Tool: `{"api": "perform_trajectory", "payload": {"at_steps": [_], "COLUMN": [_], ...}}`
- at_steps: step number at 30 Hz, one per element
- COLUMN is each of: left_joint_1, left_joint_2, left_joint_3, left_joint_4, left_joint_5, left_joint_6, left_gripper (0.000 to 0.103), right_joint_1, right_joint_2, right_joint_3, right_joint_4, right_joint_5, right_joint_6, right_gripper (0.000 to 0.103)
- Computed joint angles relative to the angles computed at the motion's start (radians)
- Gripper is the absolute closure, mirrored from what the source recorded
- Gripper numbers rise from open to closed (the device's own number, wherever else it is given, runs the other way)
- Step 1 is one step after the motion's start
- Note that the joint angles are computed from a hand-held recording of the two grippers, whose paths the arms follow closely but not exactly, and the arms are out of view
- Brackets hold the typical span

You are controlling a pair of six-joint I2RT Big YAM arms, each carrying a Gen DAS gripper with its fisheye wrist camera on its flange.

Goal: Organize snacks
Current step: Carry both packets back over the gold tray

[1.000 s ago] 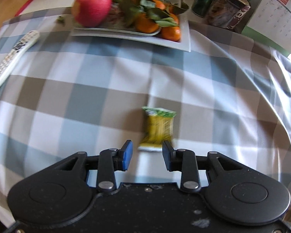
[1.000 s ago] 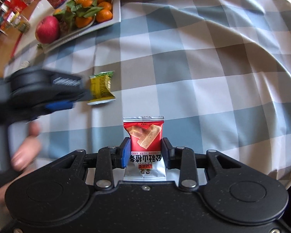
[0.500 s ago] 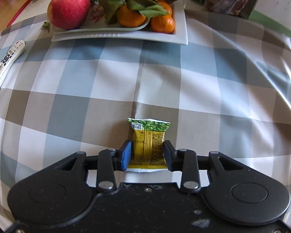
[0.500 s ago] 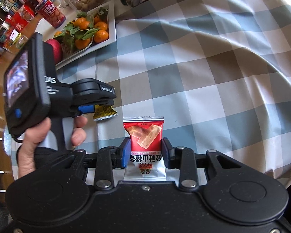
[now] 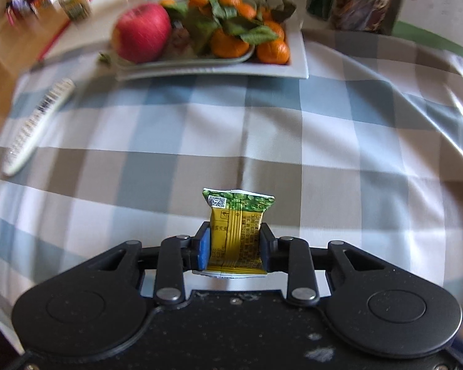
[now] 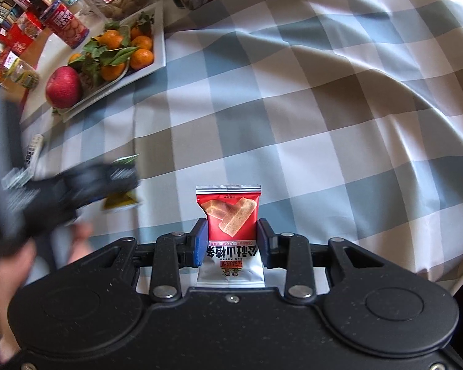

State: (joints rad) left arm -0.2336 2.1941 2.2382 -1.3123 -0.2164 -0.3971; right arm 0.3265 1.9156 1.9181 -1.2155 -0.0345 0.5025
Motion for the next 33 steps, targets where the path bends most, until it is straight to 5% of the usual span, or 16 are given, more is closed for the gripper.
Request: {"api": "perform_trajectory", "payload": {"at_steps": [9, 13, 20, 33], "left_joint_1": [-0.02, -0.042, -0.064, -0.089], "left_joint_2": [-0.358, -0.522, -0.725, -0.832], "left_joint_3": [-0.43, -0.619, -0.876, -1.0], "left_joint_4": [0.109, 0.144, 0.141, 0.133], "left_joint_5": [0.015, -0.019, 0.049, 0.03], "left_joint_6": [-0.028, -0.04, -0.137, -0.248], "left_gripper": [0.072, 0.072, 0.072, 0.072], "right_joint_1": [0.017, 0.039, 0.103, 0.177], "right_joint_2": [-0.038, -0.112, -0.313, -0.506], "right_joint_3": [-0.076, -0.176, -0.453, -0.719], "right_joint_4": [0.037, 0.117, 0.29, 0.395], "right_joint_5": [0.079, 0.065, 0.077, -0.021], "right_joint_6": [0.02, 0.016, -0.006, -0.044], "right_gripper": [0.06, 0.06, 0.06, 0.06]}}
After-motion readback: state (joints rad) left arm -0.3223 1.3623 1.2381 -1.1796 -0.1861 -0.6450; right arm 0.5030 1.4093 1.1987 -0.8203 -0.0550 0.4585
